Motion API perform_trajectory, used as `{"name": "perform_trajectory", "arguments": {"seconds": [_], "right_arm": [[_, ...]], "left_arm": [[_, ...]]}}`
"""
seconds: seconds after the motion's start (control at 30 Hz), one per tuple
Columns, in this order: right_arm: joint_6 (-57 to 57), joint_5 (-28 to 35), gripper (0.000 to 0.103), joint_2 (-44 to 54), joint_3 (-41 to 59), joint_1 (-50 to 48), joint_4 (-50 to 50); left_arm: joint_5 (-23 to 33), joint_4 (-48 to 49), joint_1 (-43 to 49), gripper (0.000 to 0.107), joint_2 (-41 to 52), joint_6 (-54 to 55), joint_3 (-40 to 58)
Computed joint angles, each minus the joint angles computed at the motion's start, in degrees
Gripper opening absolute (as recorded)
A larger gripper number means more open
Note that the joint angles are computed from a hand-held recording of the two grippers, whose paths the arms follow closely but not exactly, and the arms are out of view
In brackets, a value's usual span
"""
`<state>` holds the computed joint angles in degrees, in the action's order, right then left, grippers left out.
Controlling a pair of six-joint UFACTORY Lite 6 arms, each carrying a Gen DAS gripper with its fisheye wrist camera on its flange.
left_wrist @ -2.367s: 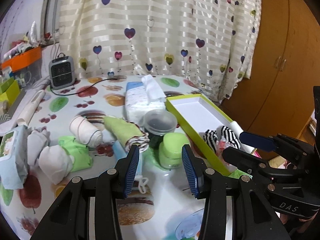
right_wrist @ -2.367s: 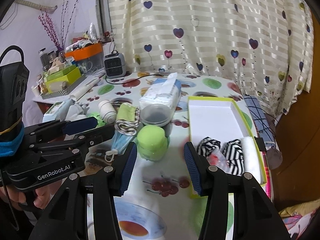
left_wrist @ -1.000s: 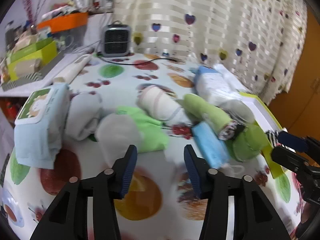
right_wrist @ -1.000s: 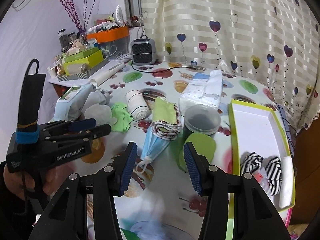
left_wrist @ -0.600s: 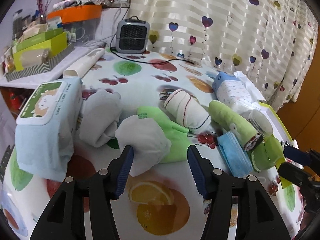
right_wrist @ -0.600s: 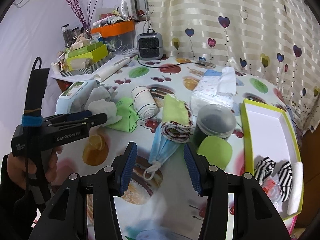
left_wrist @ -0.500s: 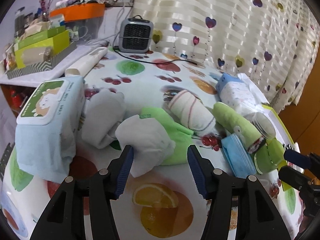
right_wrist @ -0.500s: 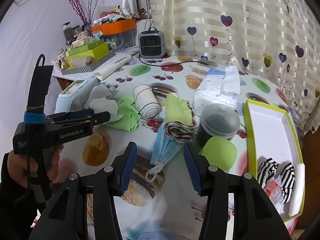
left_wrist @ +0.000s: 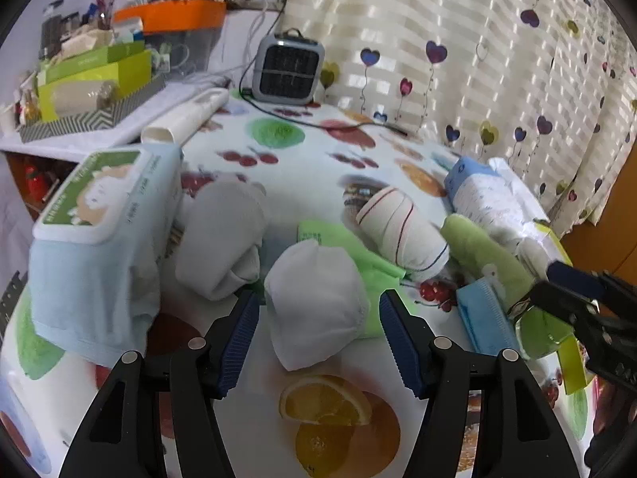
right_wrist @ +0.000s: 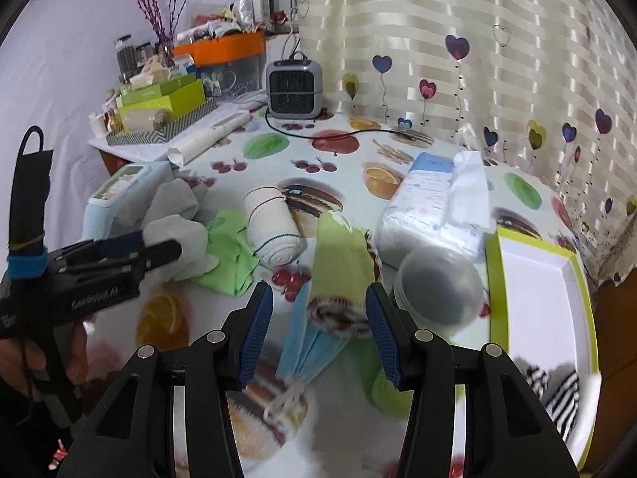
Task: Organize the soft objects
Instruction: 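Grasp the white sock bundle with the left tool while the right tool grasps the green towel, then lift the white sock bundle and green towel and carry both over the tray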
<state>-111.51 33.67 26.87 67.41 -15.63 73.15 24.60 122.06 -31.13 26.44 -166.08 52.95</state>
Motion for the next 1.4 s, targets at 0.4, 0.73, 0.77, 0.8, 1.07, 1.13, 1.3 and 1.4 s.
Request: {"name": "perform_trajectory", "arguments": {"seconds": [0.4, 0.73, 0.77, 0.8, 1.07, 1.13, 1.3, 1.4], "right_arm": [[15.6, -11.9, 0.05, 11.4, 12.6, 8.9, -13.2], [8.7, -14.0, 0.02, 7.8, 8.6, 9.9, -7.6], [6.5, -13.9, 0.02, 6.7, 7.4, 9.7, -5.6], [4.6, -13.7, 0.02, 5.7, 6.4, 9.4, -3.9], [-6.6, -10.9, 0.02, -2.0, -0.6, 7.8, 6.0], [-7.6, -10.0, 0.02, -3.8, -2.1, 7.4, 6.7], [-8.8, -8.1, 0.02, -6.8, -4.7, 6.3, 7.3], [-9.4, -7.0, 0.02, -8.4, -6.2, 5.6, 7.6]], "left_arm": [[-2.0, 6.5, 2.4, 0.058, 4.4, -5.2, 2.6], [-1.3, 4.4, 1.3, 0.033, 3.7, -3.1, 2.3], [-1.0, 3.8, 1.1, 0.033, 3.2, -2.7, 1.9], [-0.7, 3.4, 0.9, 0.032, 2.7, -2.4, 1.4], [1.6, -3.2, -1.4, 0.032, -1.9, 2.8, -1.3], [2.0, -4.4, -2.0, 0.032, -3.0, 3.7, -2.0], [2.9, -6.4, -3.4, 0.032, -5.3, 5.2, -3.4], [3.6, -6.7, -4.4, 0.031, -7.1, 5.2, -4.8]]}}
